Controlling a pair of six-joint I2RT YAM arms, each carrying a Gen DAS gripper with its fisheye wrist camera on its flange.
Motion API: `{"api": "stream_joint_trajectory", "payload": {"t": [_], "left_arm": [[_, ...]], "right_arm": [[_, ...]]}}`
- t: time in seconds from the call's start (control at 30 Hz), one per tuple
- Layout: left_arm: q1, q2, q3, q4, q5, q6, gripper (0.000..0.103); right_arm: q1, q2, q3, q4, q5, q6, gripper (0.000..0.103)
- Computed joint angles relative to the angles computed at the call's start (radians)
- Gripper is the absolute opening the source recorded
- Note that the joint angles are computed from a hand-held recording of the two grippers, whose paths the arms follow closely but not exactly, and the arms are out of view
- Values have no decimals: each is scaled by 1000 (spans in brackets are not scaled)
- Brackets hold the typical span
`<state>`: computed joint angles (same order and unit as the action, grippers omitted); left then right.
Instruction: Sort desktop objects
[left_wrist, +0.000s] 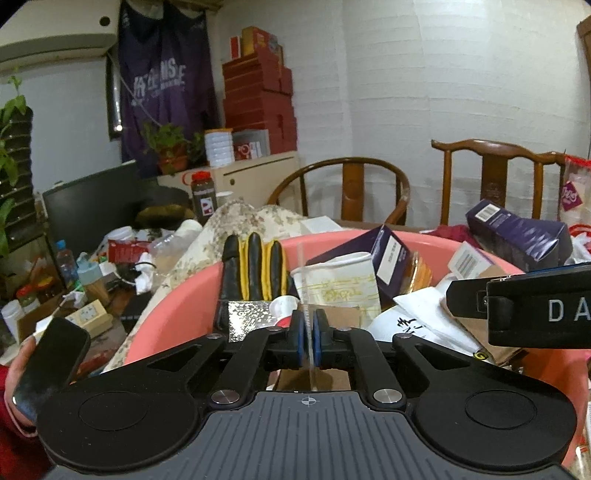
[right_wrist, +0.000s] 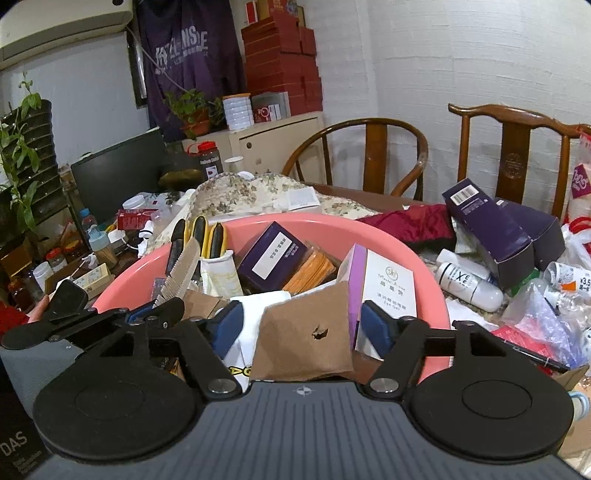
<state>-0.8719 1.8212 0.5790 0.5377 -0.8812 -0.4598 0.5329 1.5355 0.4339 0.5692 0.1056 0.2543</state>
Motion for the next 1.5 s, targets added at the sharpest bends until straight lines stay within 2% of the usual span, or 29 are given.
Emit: {"api": "stream_joint_trajectory", "payload": {"t": [0.2,0.3,0.4,0.47,0.6,0.67,0.77,0.9,1.07,1.23,1.4,1.5], "left_arm": [[-4,-2,0,1,-4,-1,27],[-14,-9,-11,17,-19,2,33],[-28,-21,-12,16,-48,6,48],[-40,-31,-17,27,-69,12,62],[-60,-46,-23,37,-99,16,71],[-69,-57,-33,54,-113,17,83],[-94,-73,-60,125,-154,47,90],[-124,-98,-62,123,-195,59,92],[-168,-117,-54,67,-233,22,93],[-246,-127,-63,20,-290,-7,93],[-348,-109,-29,-65,-333,-87,96],[-411,-84,7,-158,-358,-182,98]], "right_arm": [[7,-22,-23,23,1,-11,76],[3,-51,-37,25,-11,-8,78],[0,-78,-50,26,-11,-8,80],[-5,-97,-59,22,-17,-6,81],[-12,-125,-84,36,-16,0,85],[-18,-141,-94,36,-19,3,85],[-29,-176,-112,32,-28,5,86],[-50,-240,-145,30,-45,14,88],[-107,-329,-190,-2,-103,5,88],[-200,-450,-267,-52,-199,-25,88],[-302,-618,-351,-132,-295,-43,88],[-358,-738,-394,-211,-349,-50,88]]}}
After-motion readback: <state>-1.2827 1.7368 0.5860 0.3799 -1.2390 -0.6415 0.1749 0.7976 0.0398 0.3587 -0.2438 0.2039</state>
